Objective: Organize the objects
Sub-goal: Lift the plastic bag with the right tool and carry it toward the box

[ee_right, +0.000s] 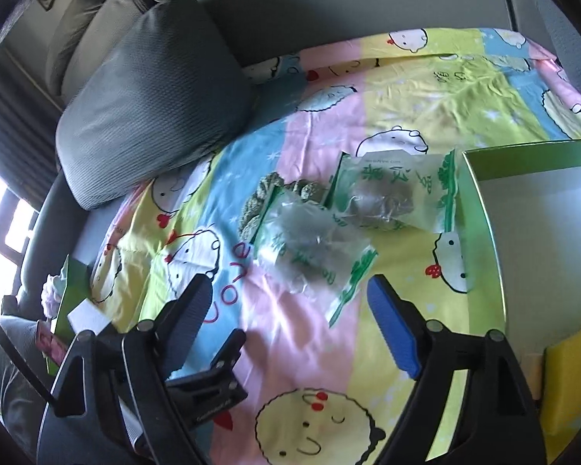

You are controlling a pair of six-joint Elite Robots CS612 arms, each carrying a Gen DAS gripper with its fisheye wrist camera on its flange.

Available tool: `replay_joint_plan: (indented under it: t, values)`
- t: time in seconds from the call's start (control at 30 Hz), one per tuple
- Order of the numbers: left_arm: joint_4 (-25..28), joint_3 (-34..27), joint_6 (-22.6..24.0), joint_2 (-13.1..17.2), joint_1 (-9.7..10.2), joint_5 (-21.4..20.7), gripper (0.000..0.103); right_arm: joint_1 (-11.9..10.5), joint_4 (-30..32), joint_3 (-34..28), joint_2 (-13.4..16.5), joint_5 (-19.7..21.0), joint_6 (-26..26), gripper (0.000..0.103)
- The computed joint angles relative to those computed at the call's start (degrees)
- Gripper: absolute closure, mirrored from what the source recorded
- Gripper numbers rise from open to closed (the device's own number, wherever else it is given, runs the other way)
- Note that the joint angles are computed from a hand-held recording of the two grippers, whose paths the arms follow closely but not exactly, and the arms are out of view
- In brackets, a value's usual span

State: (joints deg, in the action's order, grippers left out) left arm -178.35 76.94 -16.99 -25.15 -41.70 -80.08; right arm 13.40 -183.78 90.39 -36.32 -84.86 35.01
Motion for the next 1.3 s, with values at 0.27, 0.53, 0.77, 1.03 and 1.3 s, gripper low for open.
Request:
replay_joint_plan:
  t: [0.27,0.53,0.77,1.03,1.3]
  values:
    - [0.1,0.0,0.1,0.0,0.02,0.1,0.001,0.1,6.6,-4.8,1.1,-2.4,-6.8,0.022]
    - [0.1,-0.1,0.0,0.0,-0.08,0.3,0.001,-0.4,9.9,-9.2,4.4,-1.2,-6.4,0.020]
    - [1.7,-0.5,-4.6,-0.4,0.29,-1.2,0.001,-0.7,12.0,-10.7,5.7,1.8,-5.8,0.030]
    - [-9.2,0.7,-12.9,0.1,2.73,-19.4,0.001,-1.1,11.6,-8.6,4.7,6.3,-5.0,0.050]
    - [-9.7,-0.8,-13.0,1.0,2.62,-24.4,0.004,-0.8,12.9,-7.5,4.0,11.8,-5.7,0.053]
